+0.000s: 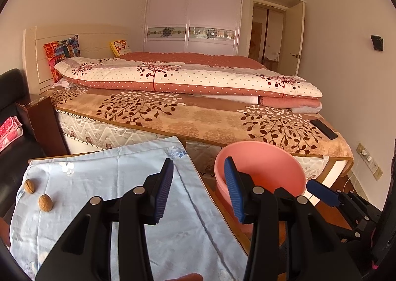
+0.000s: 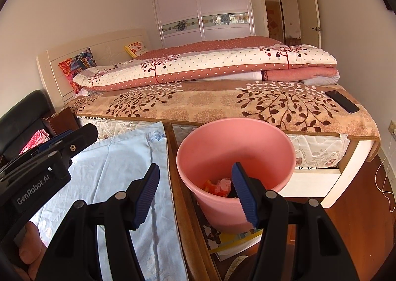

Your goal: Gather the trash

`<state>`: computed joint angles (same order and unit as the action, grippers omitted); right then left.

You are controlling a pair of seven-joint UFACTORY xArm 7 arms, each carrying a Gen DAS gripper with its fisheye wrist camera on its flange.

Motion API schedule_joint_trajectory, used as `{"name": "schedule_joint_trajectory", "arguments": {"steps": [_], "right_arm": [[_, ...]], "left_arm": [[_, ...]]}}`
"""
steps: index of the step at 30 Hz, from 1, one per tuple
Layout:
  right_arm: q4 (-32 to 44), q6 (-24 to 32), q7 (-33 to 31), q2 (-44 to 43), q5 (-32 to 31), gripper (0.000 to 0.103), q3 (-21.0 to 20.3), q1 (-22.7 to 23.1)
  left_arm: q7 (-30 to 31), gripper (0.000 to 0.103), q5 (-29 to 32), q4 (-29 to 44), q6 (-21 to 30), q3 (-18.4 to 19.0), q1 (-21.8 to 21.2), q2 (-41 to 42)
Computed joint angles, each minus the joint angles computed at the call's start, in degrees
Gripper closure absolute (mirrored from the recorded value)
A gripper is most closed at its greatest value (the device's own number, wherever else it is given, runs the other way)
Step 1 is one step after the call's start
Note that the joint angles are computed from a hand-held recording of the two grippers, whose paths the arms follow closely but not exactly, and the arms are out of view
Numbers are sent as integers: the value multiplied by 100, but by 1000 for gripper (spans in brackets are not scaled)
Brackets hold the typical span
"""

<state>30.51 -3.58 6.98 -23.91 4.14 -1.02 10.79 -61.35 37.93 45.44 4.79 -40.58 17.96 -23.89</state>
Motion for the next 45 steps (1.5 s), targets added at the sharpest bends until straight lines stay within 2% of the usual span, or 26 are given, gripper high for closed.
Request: {"name": "schedule_joint_trajectory", "arguments": {"steps": [11,16,20,24,45], "right_arm": [[-37,86,63,-154,-2,43,42,-38],[-51,30,190,-196,-72,43,296,-264],[-56,48,233,-205,-115,43,291,-262],[-54,72,313,-191,-164,43,393,-347],[-2,117,371,-83,-241,43,381,-321]], "left_arm": [[-121,60,46,-88,66,76,28,27],[-244,60,173,-78,105,93,38,99],[-354,60,311,-77,125,124,21,147],[-419,60,442,-84,131,225,-75,200],[-888,60,1088,-31,272,730,-602,359]]}}
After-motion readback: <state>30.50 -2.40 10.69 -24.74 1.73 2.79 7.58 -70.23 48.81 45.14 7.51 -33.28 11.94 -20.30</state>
